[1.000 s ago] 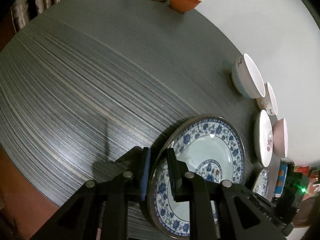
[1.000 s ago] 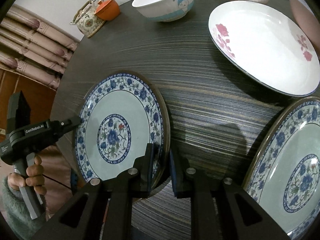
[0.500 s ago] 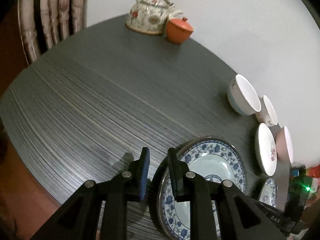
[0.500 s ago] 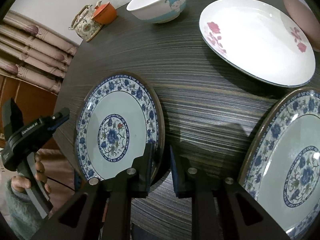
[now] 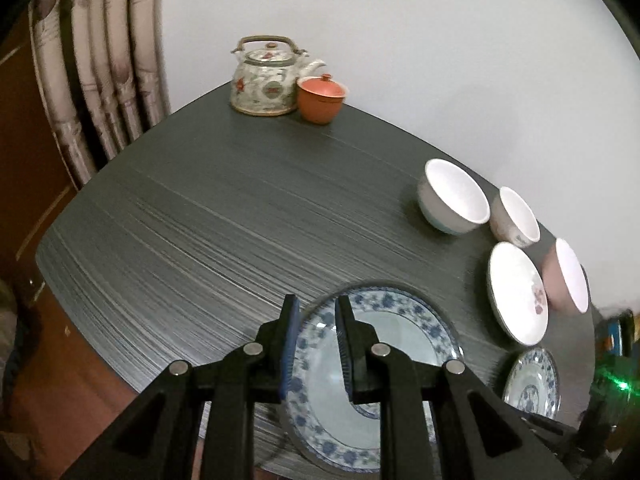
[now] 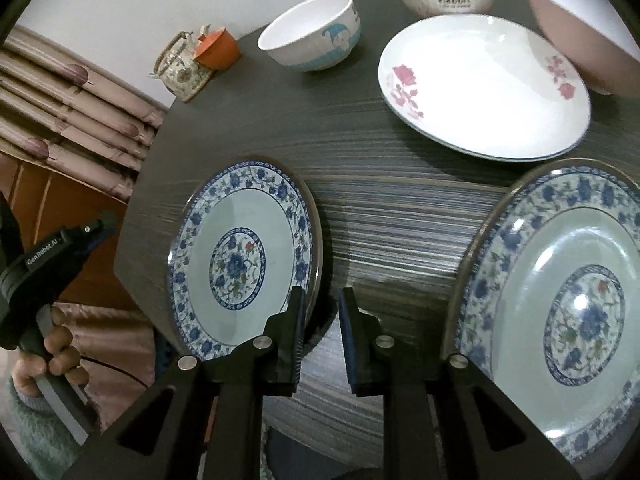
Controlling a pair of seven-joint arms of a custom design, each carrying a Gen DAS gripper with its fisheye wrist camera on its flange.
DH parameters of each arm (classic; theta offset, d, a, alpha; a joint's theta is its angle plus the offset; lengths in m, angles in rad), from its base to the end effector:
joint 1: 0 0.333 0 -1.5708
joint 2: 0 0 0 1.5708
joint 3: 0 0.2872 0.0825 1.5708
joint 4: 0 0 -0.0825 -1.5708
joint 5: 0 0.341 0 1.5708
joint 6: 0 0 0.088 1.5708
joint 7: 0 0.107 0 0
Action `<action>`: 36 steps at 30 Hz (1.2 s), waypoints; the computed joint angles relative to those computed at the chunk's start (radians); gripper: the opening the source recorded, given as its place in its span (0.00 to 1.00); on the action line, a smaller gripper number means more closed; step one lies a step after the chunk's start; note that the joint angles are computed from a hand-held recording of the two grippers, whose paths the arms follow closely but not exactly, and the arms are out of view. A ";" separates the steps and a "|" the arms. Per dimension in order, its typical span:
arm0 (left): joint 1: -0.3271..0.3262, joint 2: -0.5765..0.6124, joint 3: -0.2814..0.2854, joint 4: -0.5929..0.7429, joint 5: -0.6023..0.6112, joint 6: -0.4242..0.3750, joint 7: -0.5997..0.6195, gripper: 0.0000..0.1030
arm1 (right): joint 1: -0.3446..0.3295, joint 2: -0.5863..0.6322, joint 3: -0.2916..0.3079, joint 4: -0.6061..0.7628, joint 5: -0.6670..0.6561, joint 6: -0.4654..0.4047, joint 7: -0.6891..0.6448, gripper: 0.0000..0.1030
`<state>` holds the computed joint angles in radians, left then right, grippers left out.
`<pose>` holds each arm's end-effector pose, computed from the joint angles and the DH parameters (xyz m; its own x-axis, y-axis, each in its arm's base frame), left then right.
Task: Organize plates and bowls
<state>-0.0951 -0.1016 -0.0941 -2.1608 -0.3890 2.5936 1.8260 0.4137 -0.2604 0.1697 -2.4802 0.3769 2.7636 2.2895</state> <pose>0.5142 -0.0923 0.4912 -0.2204 -0.9546 0.2004 -0.8478 0.0859 -0.5232 0.3884 0.2403 0.4419 -0.3206 -0.8023 -0.5035 -0.8633 0.4662 -0.1932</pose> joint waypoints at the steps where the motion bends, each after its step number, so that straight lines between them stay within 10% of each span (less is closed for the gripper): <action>1: -0.002 -0.006 -0.011 -0.004 0.030 -0.004 -0.023 0.18 | -0.005 -0.012 0.005 -0.006 -0.012 -0.002 0.010 0.18; 17: -0.150 -0.087 -0.030 -0.065 -0.198 -0.170 0.116 0.19 | -0.076 -0.399 0.057 -0.244 -0.112 -0.094 0.125 0.26; 23: -0.194 -0.130 -0.097 -0.133 -0.035 -0.095 0.042 0.37 | -0.145 -0.586 0.107 -0.312 -0.175 -0.235 0.221 0.35; 36: -0.316 -0.186 -0.126 -0.247 0.216 0.052 -0.150 0.43 | -0.180 -0.742 0.167 -0.329 -0.314 -0.459 0.358 0.45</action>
